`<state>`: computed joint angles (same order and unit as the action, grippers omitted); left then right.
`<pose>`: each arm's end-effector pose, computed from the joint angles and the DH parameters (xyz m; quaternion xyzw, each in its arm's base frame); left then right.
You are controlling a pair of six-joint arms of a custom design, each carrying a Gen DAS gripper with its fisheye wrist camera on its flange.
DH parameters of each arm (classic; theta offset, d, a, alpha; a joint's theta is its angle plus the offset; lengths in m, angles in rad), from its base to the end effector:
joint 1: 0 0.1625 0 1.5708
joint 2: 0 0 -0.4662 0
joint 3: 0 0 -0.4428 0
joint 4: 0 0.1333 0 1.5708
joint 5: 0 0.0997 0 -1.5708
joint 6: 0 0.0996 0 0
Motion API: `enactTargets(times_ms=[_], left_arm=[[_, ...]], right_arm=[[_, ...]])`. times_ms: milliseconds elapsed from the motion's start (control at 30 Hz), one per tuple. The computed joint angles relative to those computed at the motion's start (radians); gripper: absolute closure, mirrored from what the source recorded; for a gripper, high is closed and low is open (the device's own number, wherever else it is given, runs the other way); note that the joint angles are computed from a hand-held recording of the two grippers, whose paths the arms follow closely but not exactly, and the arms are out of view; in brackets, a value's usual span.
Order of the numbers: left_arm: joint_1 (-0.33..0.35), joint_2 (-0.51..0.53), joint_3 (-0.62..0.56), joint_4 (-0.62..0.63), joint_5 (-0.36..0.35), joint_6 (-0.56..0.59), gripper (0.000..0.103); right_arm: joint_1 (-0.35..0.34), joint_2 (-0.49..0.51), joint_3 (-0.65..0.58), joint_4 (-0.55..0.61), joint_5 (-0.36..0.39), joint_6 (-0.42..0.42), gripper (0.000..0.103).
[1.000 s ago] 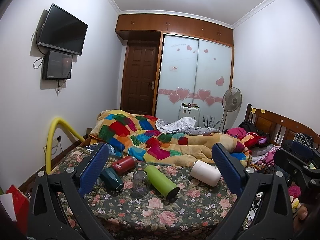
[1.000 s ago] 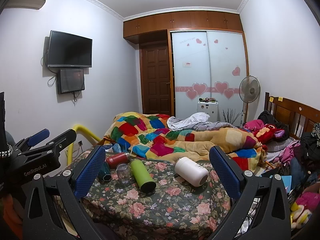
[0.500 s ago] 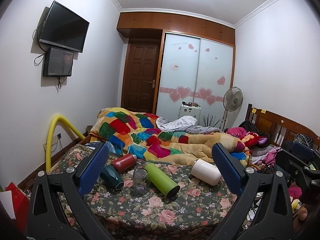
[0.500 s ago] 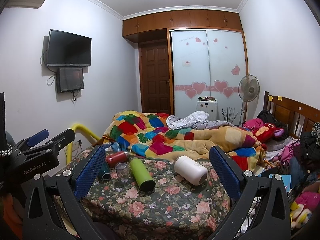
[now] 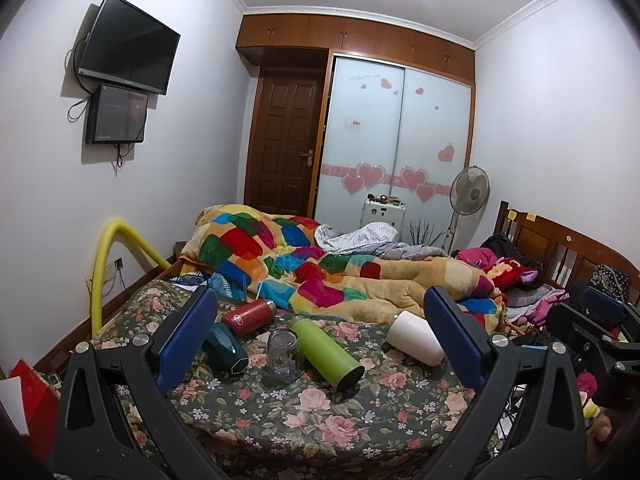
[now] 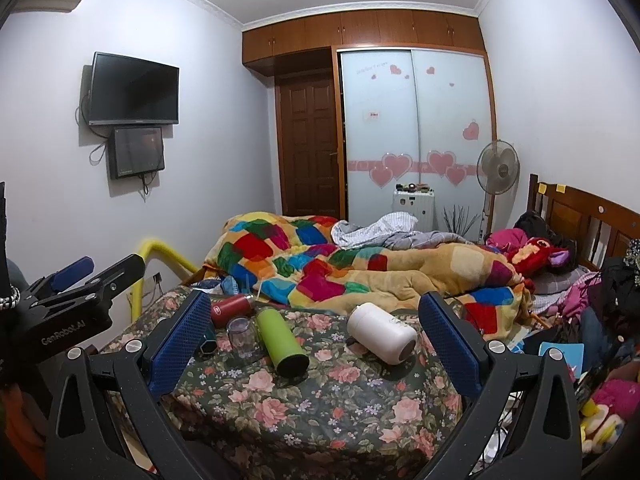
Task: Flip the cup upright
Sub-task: 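Move the right gripper down and close it around the lime-green bottle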
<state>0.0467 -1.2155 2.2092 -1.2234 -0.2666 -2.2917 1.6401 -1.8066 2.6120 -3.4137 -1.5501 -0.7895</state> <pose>-0.3898 -0.2478 0.1254 0.1165 0.7186 -0.6121 0.3089 0.1582 -0.3241 0.3317 0.3662 -0.7874 0.4671 0.1663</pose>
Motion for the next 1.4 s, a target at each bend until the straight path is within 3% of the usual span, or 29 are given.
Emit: enactTargets(times_ms=[267,467,567,867,1067,1200,1333,1400], left_arm=[[0.066,-0.042,0.061,-0.177,-0.001,0.137,0.0],[0.148,-0.074,0.111,-0.319,-0.005,0.234,0.0],[0.189,-0.09,0.128,-0.336,-0.018,0.229,0.0],[0.285,-0.12,0.191,-0.501,-0.041,0.313,0.0],[0.316,-0.099,0.213,-0.639,-0.041,0.432,0.0],[0.332,-0.079,0.224,-0.748,-0.038,0.526,0.0],[0.346,-0.062,0.228,-0.829,-0.034,0.6,0.0],[0.352,-0.053,0.227,-0.852,-0.031,0.62,0.0]], right_arm=[[0.026,0.139,-0.083,0.058,-0.103,0.03,0.0],[0.052,0.318,-0.178,0.081,-0.224,0.01,0.0],[0.069,0.419,-0.236,0.102,-0.289,-0.013,0.0],[0.104,0.704,-0.459,0.317,-0.468,-0.065,0.002],[0.097,0.813,-0.591,0.536,-0.559,0.011,0.025],[0.099,0.849,-0.634,0.614,-0.579,0.028,0.03],[0.104,0.879,-0.65,0.621,-0.61,0.006,0.03],[0.102,0.896,-0.665,0.637,-0.619,0.004,0.037]])
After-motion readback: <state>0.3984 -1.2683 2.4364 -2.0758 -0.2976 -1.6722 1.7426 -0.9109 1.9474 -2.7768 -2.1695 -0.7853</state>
